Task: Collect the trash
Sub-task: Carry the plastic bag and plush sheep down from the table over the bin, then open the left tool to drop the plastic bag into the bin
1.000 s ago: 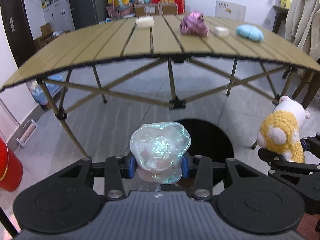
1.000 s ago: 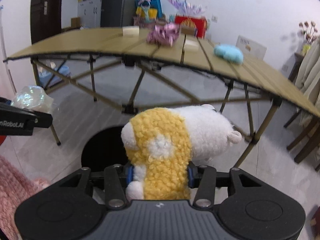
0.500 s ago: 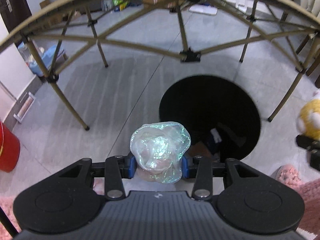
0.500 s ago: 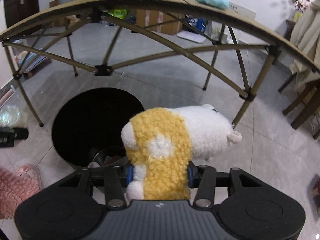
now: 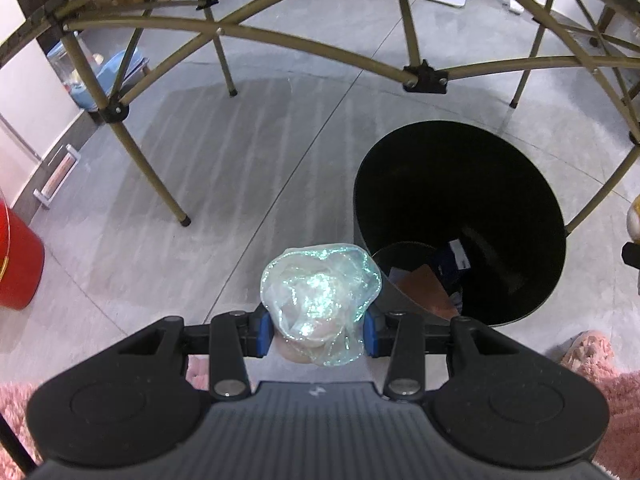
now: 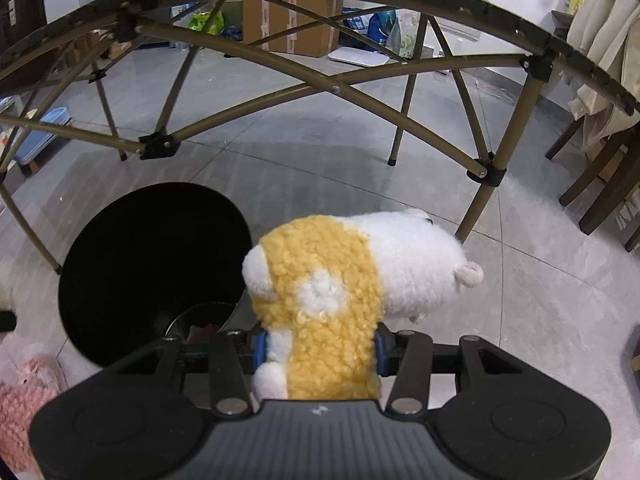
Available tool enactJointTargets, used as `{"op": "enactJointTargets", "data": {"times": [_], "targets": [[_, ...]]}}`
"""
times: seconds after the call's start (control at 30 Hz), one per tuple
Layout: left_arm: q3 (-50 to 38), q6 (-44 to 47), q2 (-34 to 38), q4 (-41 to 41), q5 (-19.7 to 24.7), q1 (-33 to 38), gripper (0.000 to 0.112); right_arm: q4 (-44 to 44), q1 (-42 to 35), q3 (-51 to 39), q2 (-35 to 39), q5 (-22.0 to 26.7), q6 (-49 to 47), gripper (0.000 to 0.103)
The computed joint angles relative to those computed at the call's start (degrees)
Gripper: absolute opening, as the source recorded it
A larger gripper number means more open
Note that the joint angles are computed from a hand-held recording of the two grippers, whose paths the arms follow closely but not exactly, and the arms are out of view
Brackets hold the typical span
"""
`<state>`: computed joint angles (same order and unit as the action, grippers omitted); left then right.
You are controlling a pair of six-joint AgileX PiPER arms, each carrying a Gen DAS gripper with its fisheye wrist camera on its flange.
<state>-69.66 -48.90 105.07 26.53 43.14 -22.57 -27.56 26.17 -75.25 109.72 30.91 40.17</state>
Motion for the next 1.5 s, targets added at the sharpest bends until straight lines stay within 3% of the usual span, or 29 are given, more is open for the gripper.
{"op": "enactJointTargets", "data": {"times": [1.0,1.5], "targets": [[-33.8,6.1,19.2,-9.8,14.2,-3.6,0.042,-2.6,-4.7,-7.3,6.8,-3.6,4.4,0.046],[-46.8,5.9,28.1,-13.6,20.8,-5.4,0.042,-3.8,-5.3,-7.6,8.5,-2.6,5.6,0.046]]}}
